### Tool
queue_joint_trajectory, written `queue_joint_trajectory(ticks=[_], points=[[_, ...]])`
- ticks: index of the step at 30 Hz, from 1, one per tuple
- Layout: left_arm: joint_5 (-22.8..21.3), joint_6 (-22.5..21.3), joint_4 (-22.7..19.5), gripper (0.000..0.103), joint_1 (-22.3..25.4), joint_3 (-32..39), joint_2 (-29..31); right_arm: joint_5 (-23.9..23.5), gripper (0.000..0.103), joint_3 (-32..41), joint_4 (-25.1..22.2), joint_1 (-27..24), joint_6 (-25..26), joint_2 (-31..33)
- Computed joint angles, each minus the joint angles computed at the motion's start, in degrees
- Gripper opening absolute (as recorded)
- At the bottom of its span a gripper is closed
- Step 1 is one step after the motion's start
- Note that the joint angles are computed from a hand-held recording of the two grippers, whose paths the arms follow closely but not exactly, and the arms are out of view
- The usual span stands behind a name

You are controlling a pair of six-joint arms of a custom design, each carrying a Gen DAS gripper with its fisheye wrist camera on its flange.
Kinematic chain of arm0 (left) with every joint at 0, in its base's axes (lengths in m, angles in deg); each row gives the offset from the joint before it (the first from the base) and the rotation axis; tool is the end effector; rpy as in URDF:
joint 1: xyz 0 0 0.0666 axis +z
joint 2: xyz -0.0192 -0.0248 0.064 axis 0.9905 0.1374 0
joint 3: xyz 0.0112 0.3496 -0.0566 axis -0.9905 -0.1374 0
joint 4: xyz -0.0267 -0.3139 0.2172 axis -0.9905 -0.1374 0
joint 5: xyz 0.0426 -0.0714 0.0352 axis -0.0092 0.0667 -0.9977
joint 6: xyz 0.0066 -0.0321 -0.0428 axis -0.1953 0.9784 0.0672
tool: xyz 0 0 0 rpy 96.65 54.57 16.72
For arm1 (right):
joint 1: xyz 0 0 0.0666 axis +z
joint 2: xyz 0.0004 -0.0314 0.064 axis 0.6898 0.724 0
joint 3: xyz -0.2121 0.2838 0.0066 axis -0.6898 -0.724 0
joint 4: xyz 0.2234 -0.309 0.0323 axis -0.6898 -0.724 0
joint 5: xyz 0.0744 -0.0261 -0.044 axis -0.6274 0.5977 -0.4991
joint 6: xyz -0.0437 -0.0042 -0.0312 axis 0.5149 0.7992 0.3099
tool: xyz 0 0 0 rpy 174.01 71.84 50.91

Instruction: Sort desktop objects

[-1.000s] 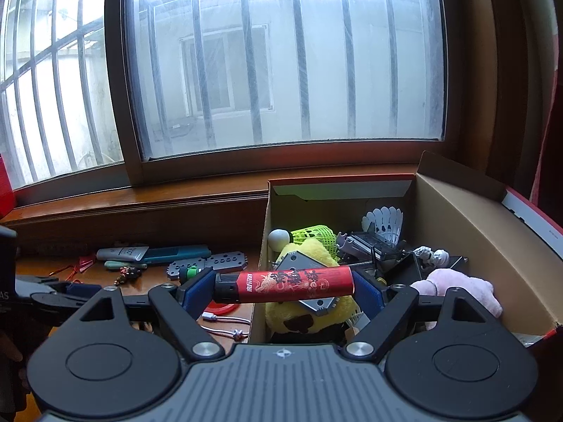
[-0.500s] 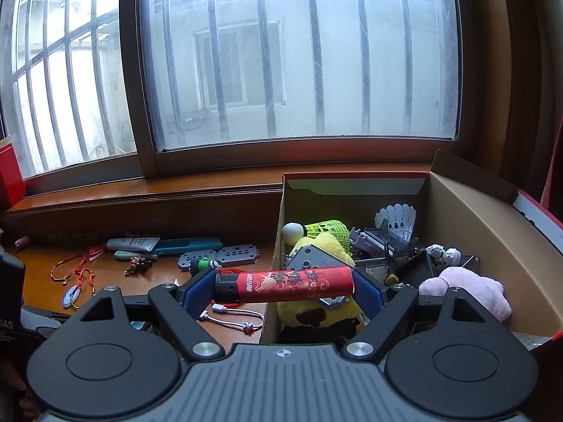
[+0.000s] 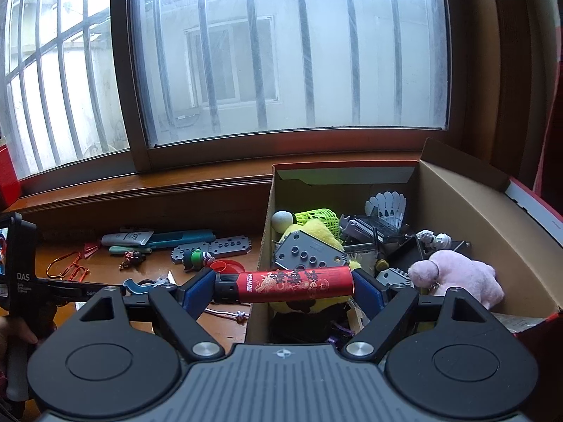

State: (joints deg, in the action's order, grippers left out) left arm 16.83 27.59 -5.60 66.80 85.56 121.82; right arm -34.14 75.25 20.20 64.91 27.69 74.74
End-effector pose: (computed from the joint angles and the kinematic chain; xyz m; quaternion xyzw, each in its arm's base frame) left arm 0.5837 -0.1688 0.3689 0.2245 0.8932 -0.1338 0.3660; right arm 0.3715 0.1225 0.4395 0.2126 0.8455 -0.0567 0.4866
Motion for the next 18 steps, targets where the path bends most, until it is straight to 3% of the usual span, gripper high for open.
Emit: queue_joint_trajectory(ticks=[4, 14, 17, 18], points=[[0.34, 0.3, 2.05, 0.083, -1.58, -1.22, -0.82, 0.41, 0.084, -0.15, -0.32, 0.01, -0.39, -0.14], [-4.61, 4.1, 8.71, 0.085, -4.42, -2.14, 1.81, -0.4, 0.084, 0.43, -2.41, -0.47, -0.56, 0.43], [-5.08, 3.99, 8.91, 0.079, -4.66, -2.2, 2.17, -0.53, 0.084, 0.47, -3.92, -0.77, -1.45, 0.45], [-4.92, 4.0, 8.86, 0.071, -4.59, -2.18, 2.21, -0.48, 0.084, 0.38, -4.26, -0.86, -1.66, 0.34]])
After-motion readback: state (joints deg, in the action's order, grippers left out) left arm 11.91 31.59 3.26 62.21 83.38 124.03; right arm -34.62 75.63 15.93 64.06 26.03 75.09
